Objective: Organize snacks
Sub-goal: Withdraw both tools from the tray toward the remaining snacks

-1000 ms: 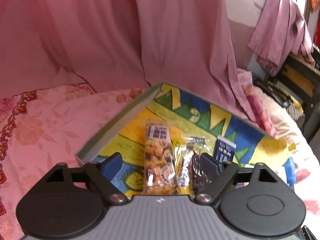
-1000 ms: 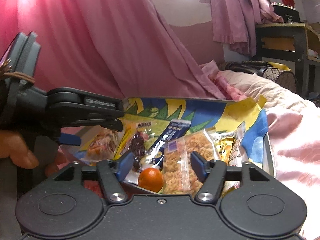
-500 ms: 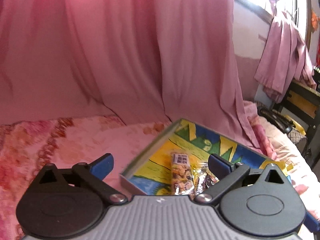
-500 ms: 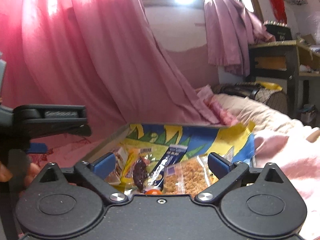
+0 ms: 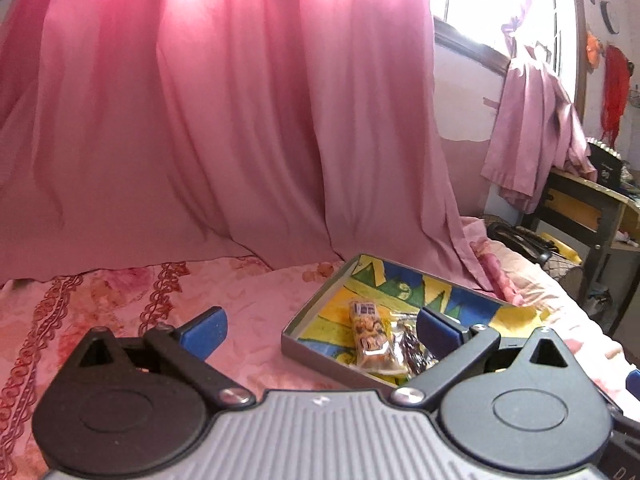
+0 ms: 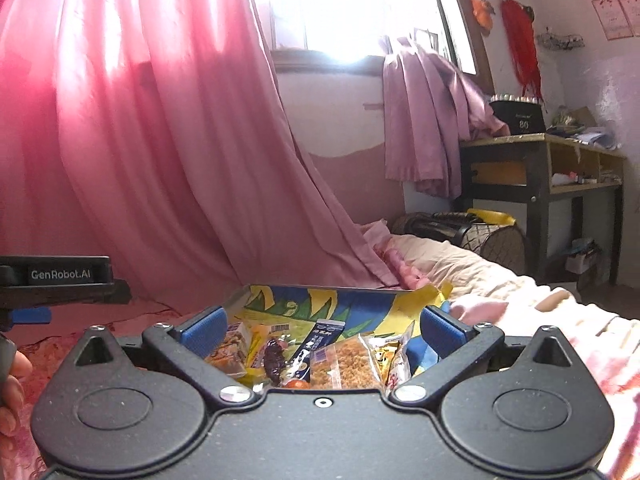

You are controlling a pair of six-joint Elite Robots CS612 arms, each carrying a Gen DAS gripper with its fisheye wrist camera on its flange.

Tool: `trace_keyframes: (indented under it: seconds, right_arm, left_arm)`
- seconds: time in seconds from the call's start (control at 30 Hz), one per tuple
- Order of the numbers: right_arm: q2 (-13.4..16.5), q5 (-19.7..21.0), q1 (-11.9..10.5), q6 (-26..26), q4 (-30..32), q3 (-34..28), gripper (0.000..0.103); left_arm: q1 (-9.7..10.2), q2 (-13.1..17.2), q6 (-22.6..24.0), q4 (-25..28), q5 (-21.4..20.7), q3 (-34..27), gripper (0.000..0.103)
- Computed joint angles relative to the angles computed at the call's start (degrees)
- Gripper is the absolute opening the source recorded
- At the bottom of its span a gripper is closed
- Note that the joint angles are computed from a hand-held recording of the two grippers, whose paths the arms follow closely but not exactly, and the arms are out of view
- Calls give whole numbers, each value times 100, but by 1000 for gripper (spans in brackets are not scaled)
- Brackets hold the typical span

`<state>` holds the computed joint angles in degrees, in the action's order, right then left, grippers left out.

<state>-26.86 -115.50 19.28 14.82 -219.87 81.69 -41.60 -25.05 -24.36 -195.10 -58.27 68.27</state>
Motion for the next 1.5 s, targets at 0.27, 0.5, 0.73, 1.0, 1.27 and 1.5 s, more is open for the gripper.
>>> trace_keyframes:
  seconds: [0.27, 0.5, 0.73, 1.0, 1.27, 1.5]
  right_arm:
    - [-254, -275, 255, -41, -200, 523, 102]
    - [-468, -579, 456, 345, 47, 912, 102]
    - [-623, -678, 627, 783, 562, 1222, 102]
    - [-748, -671, 748, 1070, 1026, 1395, 102]
    - [-878, -489, 770, 1495, 1492, 1552, 102]
    - [-957, -377, 776, 1660, 1921, 1594, 102]
  left_arm:
    - [-82, -357, 397, -586, -121, 872, 102]
    - [-104, -567, 541, -567, -212, 1408, 103]
    - [-119, -722, 690, -671, -352, 1941, 103]
    - [-122, -810, 943, -833, -510, 2312, 103]
    - [-117, -860, 1083, -1045, -698, 2547, 103]
    - [-136, -886, 1344, -998, -816, 2683, 103]
